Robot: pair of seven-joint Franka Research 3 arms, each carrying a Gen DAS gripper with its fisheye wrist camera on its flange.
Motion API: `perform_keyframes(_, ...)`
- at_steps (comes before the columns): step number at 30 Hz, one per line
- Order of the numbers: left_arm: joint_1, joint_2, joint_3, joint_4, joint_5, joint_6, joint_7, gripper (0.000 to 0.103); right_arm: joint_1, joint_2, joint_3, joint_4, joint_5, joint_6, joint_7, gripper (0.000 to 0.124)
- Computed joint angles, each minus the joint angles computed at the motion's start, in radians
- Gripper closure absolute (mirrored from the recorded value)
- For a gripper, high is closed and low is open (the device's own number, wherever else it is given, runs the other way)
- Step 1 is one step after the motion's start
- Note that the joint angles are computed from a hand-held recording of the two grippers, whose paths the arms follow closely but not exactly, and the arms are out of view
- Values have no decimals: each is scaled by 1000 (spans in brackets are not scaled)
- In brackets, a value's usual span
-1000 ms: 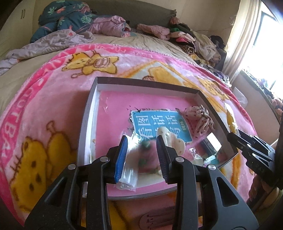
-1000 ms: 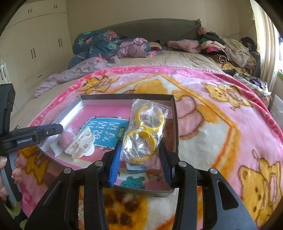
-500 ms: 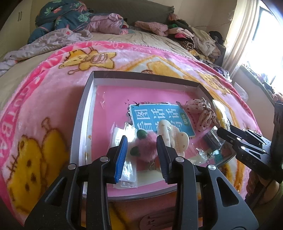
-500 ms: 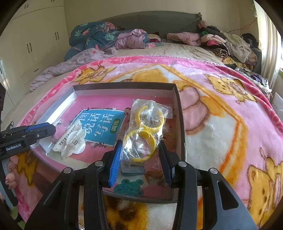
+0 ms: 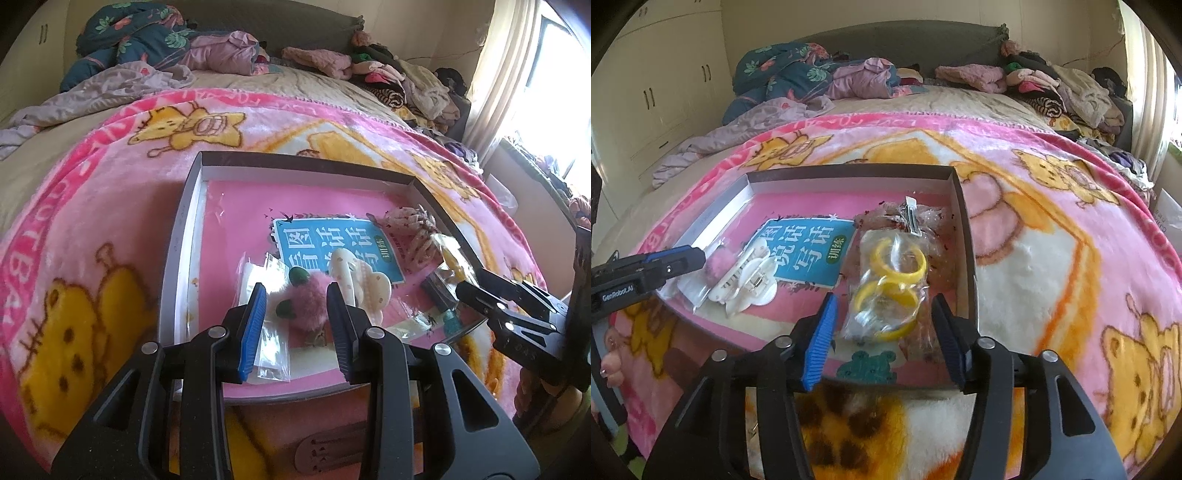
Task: Organize jewelry
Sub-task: 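Open both tools to drop the pom-pom tie and ring bag in the tray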
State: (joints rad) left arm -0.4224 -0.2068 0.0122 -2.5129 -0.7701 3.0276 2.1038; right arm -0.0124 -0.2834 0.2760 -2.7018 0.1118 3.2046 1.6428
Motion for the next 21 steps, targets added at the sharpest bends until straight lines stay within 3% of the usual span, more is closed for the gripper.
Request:
perform_keyframes(6,-2,-29,0,-23,24,1,-24,74,15,-63,-5,-42,14,-5,6,65)
perform_keyframes(15,-28,-87,32,-69,121,15,-114,56,32,-168,-8,-110,37,-14,15,52)
perform_keyframes(17,-35,-107,40,-85,150,22,-140,46,36,-194,-9,-125,40,-18,17,51)
perform_keyframes(21,-43,-150,53,-117,215,32,-202,38,45,-242,-9,-151,43,-31,21,49)
